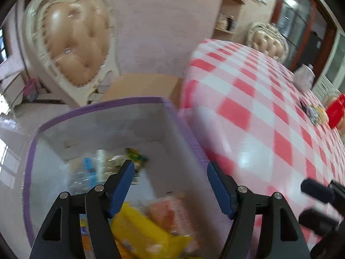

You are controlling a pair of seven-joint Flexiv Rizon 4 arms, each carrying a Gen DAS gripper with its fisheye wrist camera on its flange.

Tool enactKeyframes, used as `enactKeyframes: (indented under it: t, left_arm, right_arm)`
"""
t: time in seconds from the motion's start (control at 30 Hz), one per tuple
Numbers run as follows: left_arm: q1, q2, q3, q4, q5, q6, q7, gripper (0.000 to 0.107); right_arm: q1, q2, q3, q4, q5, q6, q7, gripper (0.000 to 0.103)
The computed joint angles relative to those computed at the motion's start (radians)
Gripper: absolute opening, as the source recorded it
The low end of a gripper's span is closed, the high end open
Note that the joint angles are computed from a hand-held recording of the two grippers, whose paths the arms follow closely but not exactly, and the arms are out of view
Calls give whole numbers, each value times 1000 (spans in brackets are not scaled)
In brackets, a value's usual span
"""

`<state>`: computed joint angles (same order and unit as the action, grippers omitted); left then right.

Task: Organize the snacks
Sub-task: 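Open both tools to release the green packets into the box, then move both open tools back over the remaining snacks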

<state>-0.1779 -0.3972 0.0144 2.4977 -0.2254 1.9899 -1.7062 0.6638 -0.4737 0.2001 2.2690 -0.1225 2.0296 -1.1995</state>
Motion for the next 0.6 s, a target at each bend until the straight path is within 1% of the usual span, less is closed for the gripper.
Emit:
enactKeyframes:
  t: [0.03, 0.1, 0.13, 0.17, 0.23, 0.3, 0.33, 0.37, 0.43, 0.47, 0.5, 0.53, 0.57, 0.6]
  left_arm:
    - [-47, -4, 2, -18, -55, -10, 43, 71]
    - [-153, -14, 60, -62, -88, -45, 67, 72]
    - [-182, -18, 70, -78, -106, -55, 82, 72]
    - [-230, -26, 86, -106, -133, -73, 103, 72]
    - [-296, -42, 101, -163, -167, -112, 131, 74]
    - [-339, -60, 103, -225, -181, -155, 140, 75]
    - [-351, -71, 96, -260, -178, -174, 137, 76]
    - [-352, -83, 85, -288, -171, -187, 130, 76]
    - [-334, -120, 32, -373, -153, -213, 106, 78]
    - [-338, -138, 23, -408, -147, -215, 91, 78]
    - [-356, -173, 29, -471, -146, -218, 75, 80]
    - [-398, -212, 67, -537, -156, -232, 55, 81]
    - [-419, -243, 89, -590, -160, -246, 38, 81]
    - [-425, -280, 91, -654, -165, -264, 17, 82]
  right_arm:
    - [2, 9, -13, 12, 15, 8, -3, 49]
    - [14, 33, -47, 39, 59, 20, -19, 51]
    - [18, 42, -63, 52, 83, 26, -27, 53]
    - [20, 51, -81, 65, 109, 28, -35, 54]
    - [20, 75, -104, 93, 155, 28, -49, 55]
    - [23, 93, -132, 111, 205, 20, -59, 56]
    - [9, 101, -138, 121, 226, 17, -53, 56]
    - [-3, 109, -142, 130, 243, 15, -47, 56]
    - [-6, 137, -174, 146, 289, -10, -43, 58]
    - [1, 147, -197, 151, 320, -21, -37, 58]
    - [-1, 152, -209, 149, 335, -32, -31, 58]
    - [1, 161, -228, 155, 357, -36, -25, 59]
    - [10, 169, -253, 162, 384, -36, -22, 59]
    - [-1, 172, -264, 168, 396, -30, -20, 59]
